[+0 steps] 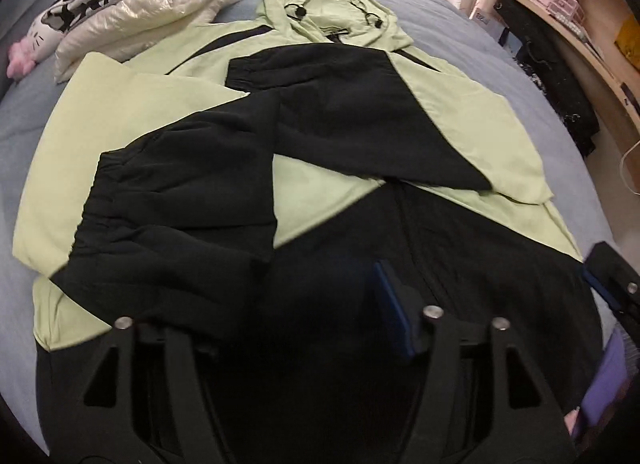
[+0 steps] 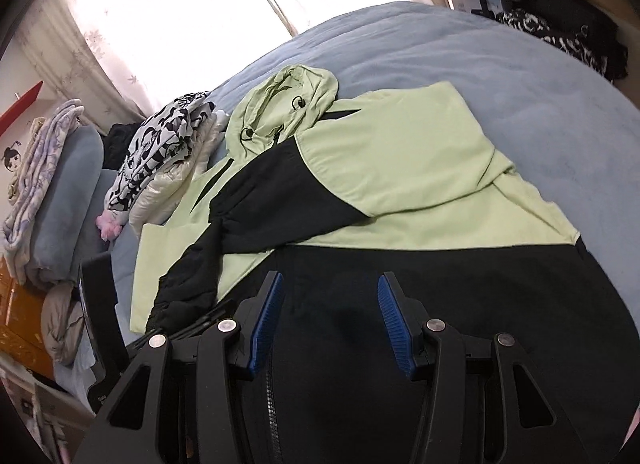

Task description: Fold large clothes

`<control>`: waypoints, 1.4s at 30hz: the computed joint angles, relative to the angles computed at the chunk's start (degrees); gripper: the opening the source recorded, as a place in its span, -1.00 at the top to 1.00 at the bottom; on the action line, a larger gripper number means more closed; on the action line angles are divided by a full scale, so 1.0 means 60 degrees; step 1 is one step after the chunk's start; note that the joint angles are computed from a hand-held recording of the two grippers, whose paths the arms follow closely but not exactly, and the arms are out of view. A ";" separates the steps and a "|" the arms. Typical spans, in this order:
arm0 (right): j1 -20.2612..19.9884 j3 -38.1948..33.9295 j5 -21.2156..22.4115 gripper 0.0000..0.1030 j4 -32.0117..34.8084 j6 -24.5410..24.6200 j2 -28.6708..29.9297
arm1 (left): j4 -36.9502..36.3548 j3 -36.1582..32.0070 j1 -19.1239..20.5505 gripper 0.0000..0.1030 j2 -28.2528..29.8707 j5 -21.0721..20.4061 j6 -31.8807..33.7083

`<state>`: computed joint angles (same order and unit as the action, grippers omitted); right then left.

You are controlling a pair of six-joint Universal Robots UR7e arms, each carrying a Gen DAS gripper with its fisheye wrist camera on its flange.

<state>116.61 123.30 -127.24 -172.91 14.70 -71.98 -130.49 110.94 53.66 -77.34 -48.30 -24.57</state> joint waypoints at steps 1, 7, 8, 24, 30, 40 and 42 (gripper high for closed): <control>-0.0016 0.0095 0.0110 0.03 -0.0072 -0.0093 -0.0078 | 0.0032 0.0036 -0.0054 -0.27 -0.0068 -0.0089 -0.0057; 0.0264 0.0013 0.0326 0.03 -0.0074 -0.0285 0.0012 | 0.0718 0.0127 -0.0439 -0.33 -0.1046 -0.0350 -0.0526; 0.0315 0.0042 0.0344 0.03 -0.0074 -0.0357 -0.0010 | 0.0850 0.0208 -0.0515 -0.40 -0.1293 -0.0507 -0.0632; 0.0872 -0.1343 0.1405 -0.34 0.1501 -0.0984 0.1298 | 0.0235 0.1677 -0.0205 -0.62 -0.3675 -0.2071 -0.0329; 0.0203 -0.2736 0.3593 -0.34 0.3015 -0.0745 0.2654 | -0.0614 0.2023 0.0133 -0.63 -0.3982 -0.2836 0.0462; 0.0204 -0.5106 0.3054 0.89 0.3796 -0.2418 0.5016 | -0.0749 0.2270 -0.0132 -0.62 -0.4399 -0.2806 0.1365; 0.0358 -0.5336 0.2419 0.90 0.2574 -0.3307 0.5150 | -0.0849 0.2323 -0.0246 -0.62 -0.4452 -0.2715 0.1513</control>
